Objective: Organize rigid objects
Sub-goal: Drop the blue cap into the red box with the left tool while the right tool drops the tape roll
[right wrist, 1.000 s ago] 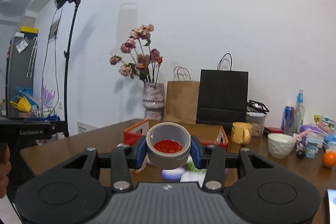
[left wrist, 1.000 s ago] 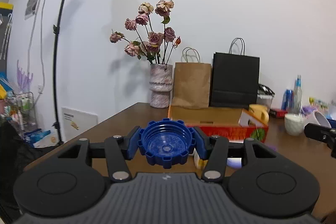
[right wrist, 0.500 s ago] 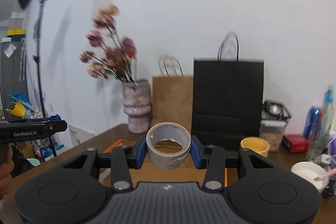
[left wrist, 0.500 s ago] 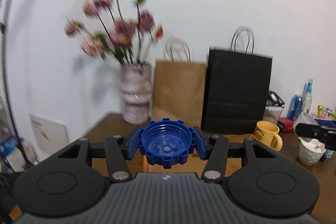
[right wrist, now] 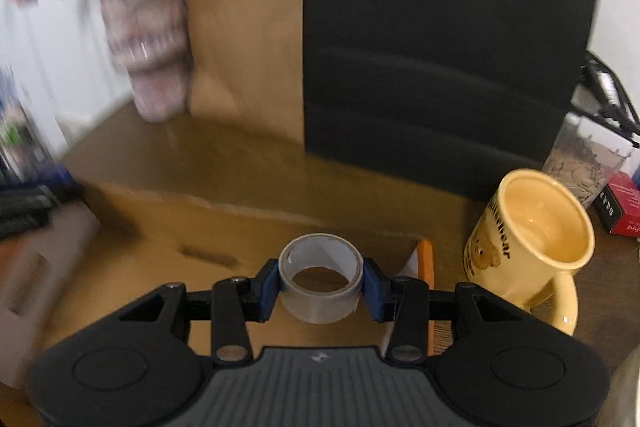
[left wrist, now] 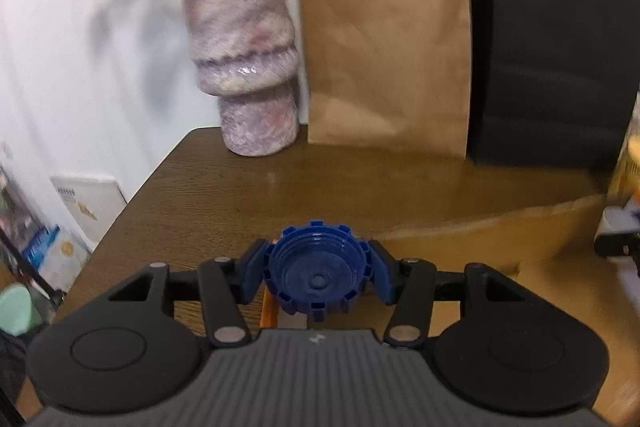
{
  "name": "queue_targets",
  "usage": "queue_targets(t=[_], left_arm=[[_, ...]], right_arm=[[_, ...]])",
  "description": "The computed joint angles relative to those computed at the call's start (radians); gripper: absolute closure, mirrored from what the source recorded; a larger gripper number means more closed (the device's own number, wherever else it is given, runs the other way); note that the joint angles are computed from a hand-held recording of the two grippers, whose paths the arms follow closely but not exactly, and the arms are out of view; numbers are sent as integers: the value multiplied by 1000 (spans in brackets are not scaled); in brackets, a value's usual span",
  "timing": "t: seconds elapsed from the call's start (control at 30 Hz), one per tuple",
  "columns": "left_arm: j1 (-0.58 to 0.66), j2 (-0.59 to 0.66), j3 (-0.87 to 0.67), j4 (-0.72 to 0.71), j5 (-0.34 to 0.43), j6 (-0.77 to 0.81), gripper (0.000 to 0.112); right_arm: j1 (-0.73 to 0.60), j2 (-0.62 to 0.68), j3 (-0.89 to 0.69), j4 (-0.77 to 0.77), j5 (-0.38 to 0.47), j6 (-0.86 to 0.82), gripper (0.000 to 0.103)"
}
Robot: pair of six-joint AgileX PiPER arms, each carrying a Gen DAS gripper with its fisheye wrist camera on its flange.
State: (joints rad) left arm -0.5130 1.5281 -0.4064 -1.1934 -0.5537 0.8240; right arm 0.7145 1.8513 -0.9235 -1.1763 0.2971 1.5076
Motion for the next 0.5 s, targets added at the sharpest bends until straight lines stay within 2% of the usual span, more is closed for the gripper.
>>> queue_targets(t=[0.03, 0.1, 0.13, 0.17, 0.27, 0.33, 0.4, 0.5], left_arm=[[22, -3, -3, 13, 29, -3, 58], [84, -27, 5, 123, 101, -84, 46], [109, -28, -1, 140, 139, -83, 43], [119, -26, -8, 118, 158, -58, 43], [123, -22, -19, 44, 168, -6, 43], [127, -14, -21, 76, 163, -38, 43], [123, -14, -9, 167, 129, -129, 42], [94, -15, 5, 197, 72, -169, 42]], right_arm=[[6, 22, -5, -20, 9, 16, 61], [27, 42, -28, -10, 48, -7, 60], [32, 41, -35, 19, 51, -22, 57], [22, 39, -42, 63, 33, -64, 49], [14, 23, -33, 100, 6, -56, 34], [18, 7, -1, 28, -2, 24, 34], [42, -2, 26, -66, 30, 132, 34], [61, -28, 64, -144, 34, 249, 32]])
